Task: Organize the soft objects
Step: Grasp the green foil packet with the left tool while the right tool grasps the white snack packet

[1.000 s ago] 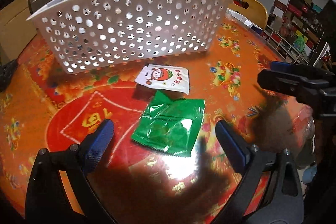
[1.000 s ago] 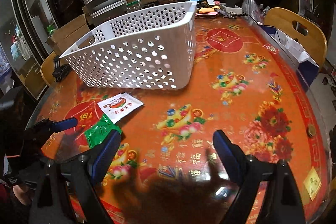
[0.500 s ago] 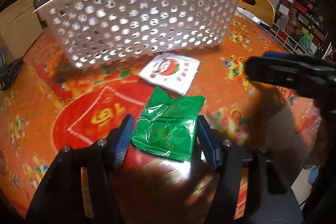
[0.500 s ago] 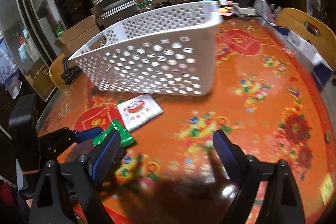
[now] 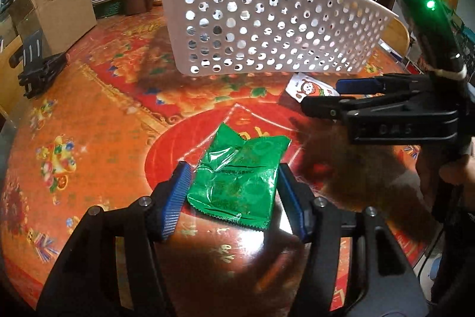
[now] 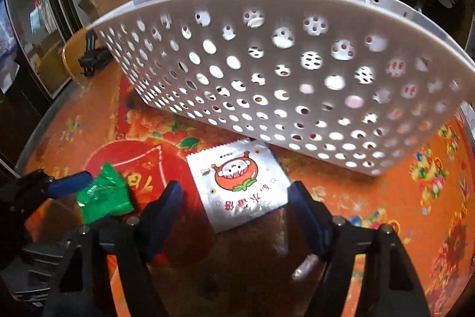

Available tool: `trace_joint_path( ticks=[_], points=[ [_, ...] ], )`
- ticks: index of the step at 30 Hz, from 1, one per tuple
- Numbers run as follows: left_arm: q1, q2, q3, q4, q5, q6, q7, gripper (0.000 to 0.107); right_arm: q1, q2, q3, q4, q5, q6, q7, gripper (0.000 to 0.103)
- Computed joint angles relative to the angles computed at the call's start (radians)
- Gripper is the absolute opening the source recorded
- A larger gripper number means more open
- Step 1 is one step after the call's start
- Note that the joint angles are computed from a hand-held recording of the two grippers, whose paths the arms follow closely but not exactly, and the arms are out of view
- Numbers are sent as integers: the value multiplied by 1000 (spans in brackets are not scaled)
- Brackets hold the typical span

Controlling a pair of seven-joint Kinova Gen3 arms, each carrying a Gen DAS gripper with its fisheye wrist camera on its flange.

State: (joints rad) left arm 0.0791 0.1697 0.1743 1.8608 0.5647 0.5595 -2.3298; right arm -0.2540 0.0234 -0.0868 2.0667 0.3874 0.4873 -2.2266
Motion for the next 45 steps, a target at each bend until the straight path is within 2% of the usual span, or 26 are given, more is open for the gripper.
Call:
trace_joint_path(
  ticks=[2, 7, 12, 18, 20, 26, 30, 31, 32, 39, 43, 45],
  points=[
    [-16, 6, 4, -3, 29, 8, -29, 57, -20, 14, -7, -13, 68, 26, -62, 69],
    [-18, 26, 12, -11, 51, 1, -44, 57, -68, 36, -13, -25, 179, 67, -158, 67],
    [-17, 14, 10, 0, 57, 2, -47, 57, -76, 38, -8, -28, 168, 68, -145, 62],
    [-16, 16, 9, 0, 57, -1, -48, 57, -78, 26, -16, -21, 157, 65, -121, 48],
    [-17, 16, 10, 0, 59, 0, -50, 57, -76, 26, -18, -29, 133, 72, -89, 38],
    [-18, 17, 10, 0, 64, 0, -54, 57, -80, 20, -23, -32, 114, 85, -52, 19],
    [-19, 15, 10, 3, 68, 0, -57, 57, -52, 9, -17, -38, 5, 72, 64, 11],
    [-20, 16, 10, 3, 70, 0, -59, 57, -39, 4, -22, -34, -13, 65, 80, 2],
    [-20, 16, 11, 4, 72, 0, -61, 57, -45, 3, -18, -36, -14, 74, 83, 0],
    [-25, 17, 10, 4, 85, 5, -73, 57, -33, -60, -34, 24, -8, 36, 59, 0],
    [-26, 17, 10, 3, 88, 8, -79, 57, 12, -72, -14, 29, -59, 21, 101, 1],
    [-24, 16, 8, 3, 86, 8, -78, 57, 24, -68, -21, 24, -46, 21, 98, 7]
  ],
)
